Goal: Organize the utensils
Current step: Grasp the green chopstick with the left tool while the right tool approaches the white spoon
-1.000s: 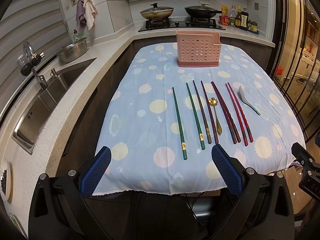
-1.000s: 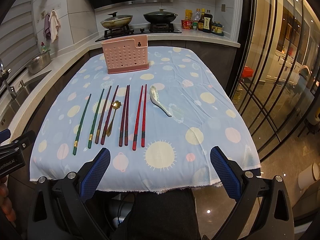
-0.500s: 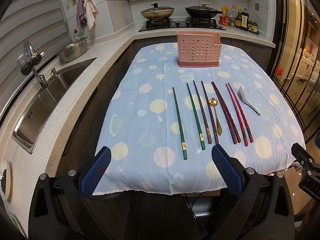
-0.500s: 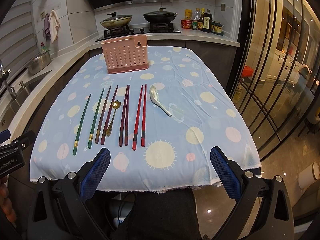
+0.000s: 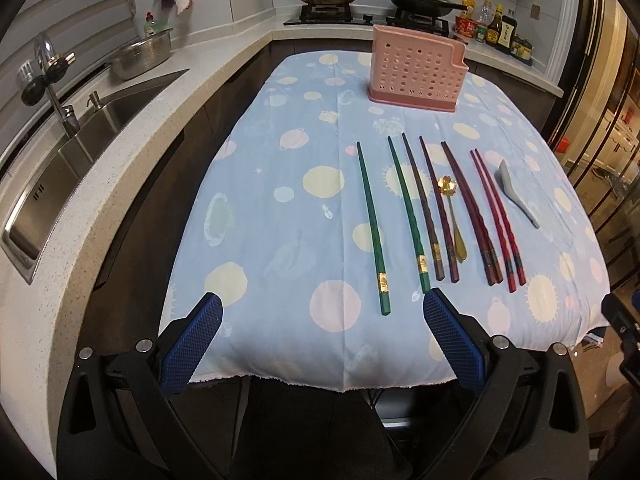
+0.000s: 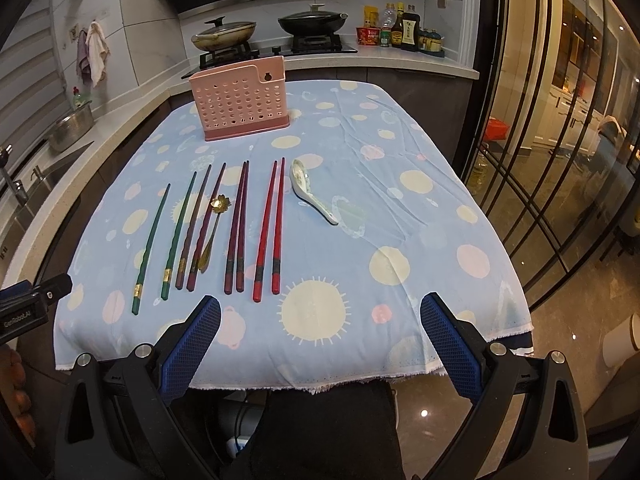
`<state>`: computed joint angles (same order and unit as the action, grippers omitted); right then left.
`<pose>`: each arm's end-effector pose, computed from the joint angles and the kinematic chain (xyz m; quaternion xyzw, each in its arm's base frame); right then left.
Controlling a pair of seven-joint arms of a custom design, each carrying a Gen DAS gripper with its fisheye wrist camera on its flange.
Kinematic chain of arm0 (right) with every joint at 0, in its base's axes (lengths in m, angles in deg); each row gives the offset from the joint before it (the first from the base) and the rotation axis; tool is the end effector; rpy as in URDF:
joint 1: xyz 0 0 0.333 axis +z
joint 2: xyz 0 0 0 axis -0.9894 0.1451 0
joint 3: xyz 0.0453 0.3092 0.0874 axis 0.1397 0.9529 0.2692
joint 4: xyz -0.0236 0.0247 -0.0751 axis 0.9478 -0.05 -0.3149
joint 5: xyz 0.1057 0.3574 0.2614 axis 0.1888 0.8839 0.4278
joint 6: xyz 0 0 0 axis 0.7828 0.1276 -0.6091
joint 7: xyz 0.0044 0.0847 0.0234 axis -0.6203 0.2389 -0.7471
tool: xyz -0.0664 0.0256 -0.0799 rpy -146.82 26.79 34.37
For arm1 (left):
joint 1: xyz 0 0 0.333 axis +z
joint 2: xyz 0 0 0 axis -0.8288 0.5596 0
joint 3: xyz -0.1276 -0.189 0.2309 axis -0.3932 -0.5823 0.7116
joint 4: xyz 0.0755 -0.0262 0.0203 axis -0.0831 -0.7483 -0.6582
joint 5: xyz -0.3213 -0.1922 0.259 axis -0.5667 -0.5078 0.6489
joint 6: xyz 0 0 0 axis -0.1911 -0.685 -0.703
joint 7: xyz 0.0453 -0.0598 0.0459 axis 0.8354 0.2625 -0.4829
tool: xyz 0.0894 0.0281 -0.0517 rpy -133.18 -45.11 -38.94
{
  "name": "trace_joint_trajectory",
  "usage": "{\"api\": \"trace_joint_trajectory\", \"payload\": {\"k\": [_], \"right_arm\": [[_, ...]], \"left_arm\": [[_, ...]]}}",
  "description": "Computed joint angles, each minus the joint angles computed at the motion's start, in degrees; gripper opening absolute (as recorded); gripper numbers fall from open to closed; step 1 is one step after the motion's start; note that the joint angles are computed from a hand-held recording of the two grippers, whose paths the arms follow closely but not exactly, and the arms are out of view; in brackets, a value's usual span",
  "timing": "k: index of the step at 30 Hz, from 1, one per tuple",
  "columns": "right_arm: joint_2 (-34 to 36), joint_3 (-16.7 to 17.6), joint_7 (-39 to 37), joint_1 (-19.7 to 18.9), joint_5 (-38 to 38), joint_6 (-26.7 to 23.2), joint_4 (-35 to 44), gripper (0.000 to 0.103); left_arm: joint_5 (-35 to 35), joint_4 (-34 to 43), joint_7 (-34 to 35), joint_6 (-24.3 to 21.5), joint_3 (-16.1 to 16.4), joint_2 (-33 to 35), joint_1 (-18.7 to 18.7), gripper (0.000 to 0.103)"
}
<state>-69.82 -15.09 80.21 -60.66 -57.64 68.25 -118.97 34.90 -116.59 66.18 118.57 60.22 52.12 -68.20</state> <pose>0.6163 0.2933 0.5033 -0.6156 0.7048 -0.2536 0.2448 0.6498 -0.2529 0.4976 -0.6908 0.6564 -0.1964 0.2310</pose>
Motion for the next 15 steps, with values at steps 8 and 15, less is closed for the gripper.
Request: {"api": "trace_joint_trajectory", "payload": {"k": [8,15], "right_arm": [[4.0,-0.9,-3.3,0.0,3.1,-0.6,3.2,0.096],[7.4,-2.0,-5.9,0.5,5.9,-1.0,6.7,0.096]], "left_arm": [[-7.5,5.9,6.3,-1.0,0.2,7.9,0.3,0.096],[-12.2,9.2,10.7,-1.9,0.5,12.1,0.4,0.084]]}}
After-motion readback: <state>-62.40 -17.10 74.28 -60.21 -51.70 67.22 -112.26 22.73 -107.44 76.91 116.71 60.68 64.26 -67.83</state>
